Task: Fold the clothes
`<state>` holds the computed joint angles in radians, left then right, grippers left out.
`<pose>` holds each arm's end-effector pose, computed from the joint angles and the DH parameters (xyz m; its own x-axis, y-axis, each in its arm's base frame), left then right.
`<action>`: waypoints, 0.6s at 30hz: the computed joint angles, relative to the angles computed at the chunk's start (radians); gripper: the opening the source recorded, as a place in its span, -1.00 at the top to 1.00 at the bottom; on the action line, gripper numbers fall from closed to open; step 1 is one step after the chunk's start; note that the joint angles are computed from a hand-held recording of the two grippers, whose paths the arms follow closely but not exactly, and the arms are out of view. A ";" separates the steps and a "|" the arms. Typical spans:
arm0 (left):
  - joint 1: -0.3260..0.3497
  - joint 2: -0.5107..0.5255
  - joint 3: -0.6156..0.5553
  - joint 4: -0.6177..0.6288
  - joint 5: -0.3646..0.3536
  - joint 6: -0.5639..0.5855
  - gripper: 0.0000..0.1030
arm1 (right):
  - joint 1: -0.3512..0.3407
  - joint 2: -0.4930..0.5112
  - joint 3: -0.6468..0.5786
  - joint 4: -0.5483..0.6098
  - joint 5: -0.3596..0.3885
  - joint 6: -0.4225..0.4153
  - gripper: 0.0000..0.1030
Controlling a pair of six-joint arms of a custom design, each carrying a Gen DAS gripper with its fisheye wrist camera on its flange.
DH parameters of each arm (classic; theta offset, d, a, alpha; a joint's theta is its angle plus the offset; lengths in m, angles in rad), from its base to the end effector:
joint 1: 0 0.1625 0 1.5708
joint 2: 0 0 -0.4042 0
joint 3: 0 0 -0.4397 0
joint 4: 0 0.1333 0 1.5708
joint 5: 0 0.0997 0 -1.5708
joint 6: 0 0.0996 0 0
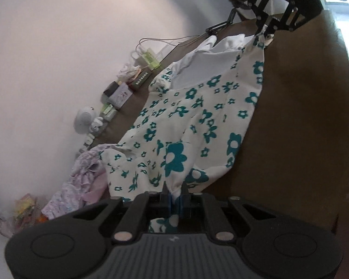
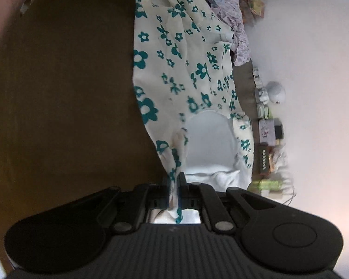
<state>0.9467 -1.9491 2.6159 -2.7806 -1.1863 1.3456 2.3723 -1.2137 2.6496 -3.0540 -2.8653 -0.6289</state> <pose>-0.0539 -0.3669 0.2386 0.2944 0.7631 -0.5754 0.9554 -0.2196 0.1976 0.2425 -0.1827 0.0831 0.2422 -0.5416 0.8050 -0.7112 0.4652 0.5271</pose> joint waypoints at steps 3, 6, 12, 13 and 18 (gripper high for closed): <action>0.034 0.001 -0.013 0.027 -0.021 0.032 0.90 | -0.002 -0.016 0.000 0.024 0.007 0.056 0.91; 0.060 0.051 -0.035 0.026 -0.040 0.033 0.88 | -0.064 0.075 -0.008 -0.195 0.036 -0.070 0.88; 0.143 0.090 -0.170 0.162 -0.154 -0.147 0.00 | -0.170 -0.124 0.010 -0.248 0.247 0.041 -0.21; 0.166 0.078 -0.206 0.207 -0.201 -0.190 -0.16 | -0.185 -0.186 0.016 -0.261 0.301 0.082 -0.24; 0.280 0.145 -0.412 0.306 -0.413 -0.412 -0.58 | -0.263 -0.253 -0.042 -0.366 0.511 0.152 -0.36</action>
